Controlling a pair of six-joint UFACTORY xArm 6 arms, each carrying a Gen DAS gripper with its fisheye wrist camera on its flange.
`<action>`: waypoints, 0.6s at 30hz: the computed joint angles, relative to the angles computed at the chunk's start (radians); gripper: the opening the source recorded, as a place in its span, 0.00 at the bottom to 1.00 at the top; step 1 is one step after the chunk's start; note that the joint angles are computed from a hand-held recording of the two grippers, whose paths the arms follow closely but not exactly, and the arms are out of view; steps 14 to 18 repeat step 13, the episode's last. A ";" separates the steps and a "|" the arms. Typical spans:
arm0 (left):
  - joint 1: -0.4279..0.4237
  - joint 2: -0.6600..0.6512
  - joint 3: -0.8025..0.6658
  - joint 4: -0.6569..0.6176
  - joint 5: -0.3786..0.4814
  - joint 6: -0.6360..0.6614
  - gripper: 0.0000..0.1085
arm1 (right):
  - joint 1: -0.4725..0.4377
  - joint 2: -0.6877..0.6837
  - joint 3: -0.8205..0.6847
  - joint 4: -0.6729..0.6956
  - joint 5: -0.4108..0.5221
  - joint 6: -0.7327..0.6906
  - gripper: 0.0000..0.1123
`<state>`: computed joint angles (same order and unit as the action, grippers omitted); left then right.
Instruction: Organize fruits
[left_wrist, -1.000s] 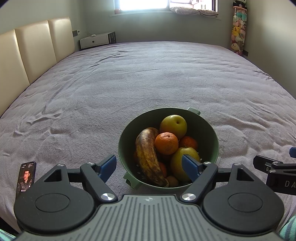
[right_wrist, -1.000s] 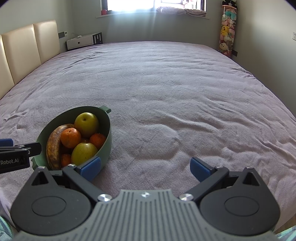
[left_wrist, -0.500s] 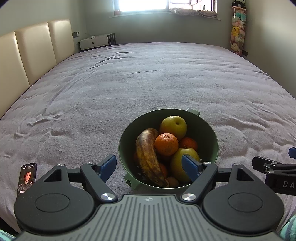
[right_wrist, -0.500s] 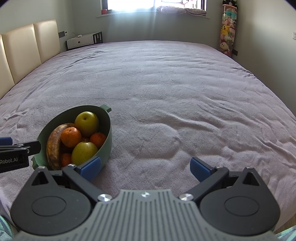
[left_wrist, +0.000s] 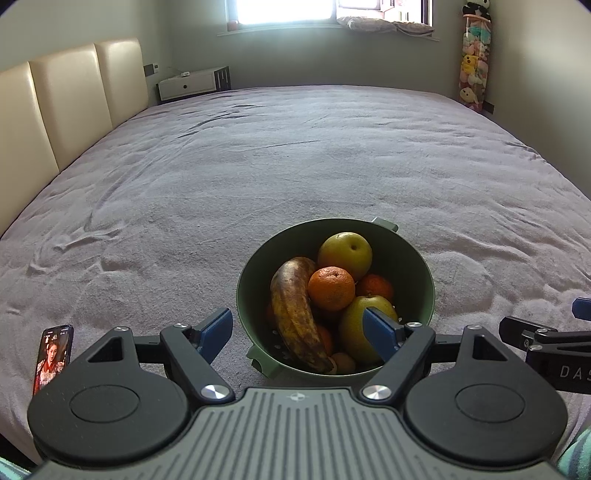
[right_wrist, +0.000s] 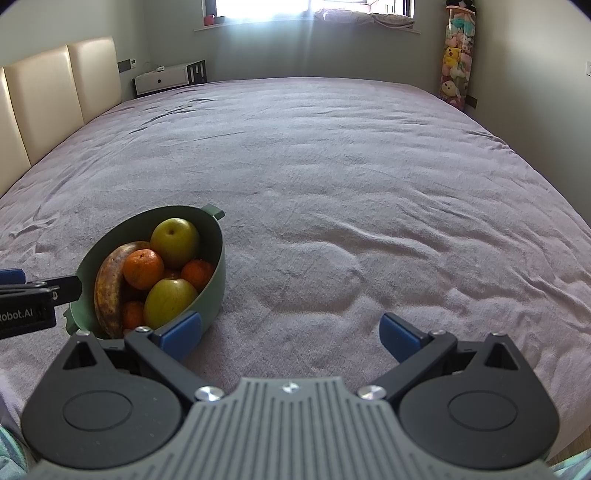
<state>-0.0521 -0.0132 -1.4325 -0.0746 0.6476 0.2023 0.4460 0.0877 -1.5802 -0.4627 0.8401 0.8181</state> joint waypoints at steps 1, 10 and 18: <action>0.000 0.000 -0.001 0.000 0.000 0.001 0.86 | 0.000 0.000 0.001 0.002 0.000 -0.002 0.88; 0.002 -0.003 0.002 -0.028 -0.004 0.025 0.86 | -0.002 0.001 0.004 0.011 -0.001 -0.011 0.88; 0.002 -0.006 0.009 -0.036 -0.013 0.031 0.86 | -0.002 0.001 0.004 0.016 0.001 -0.017 0.88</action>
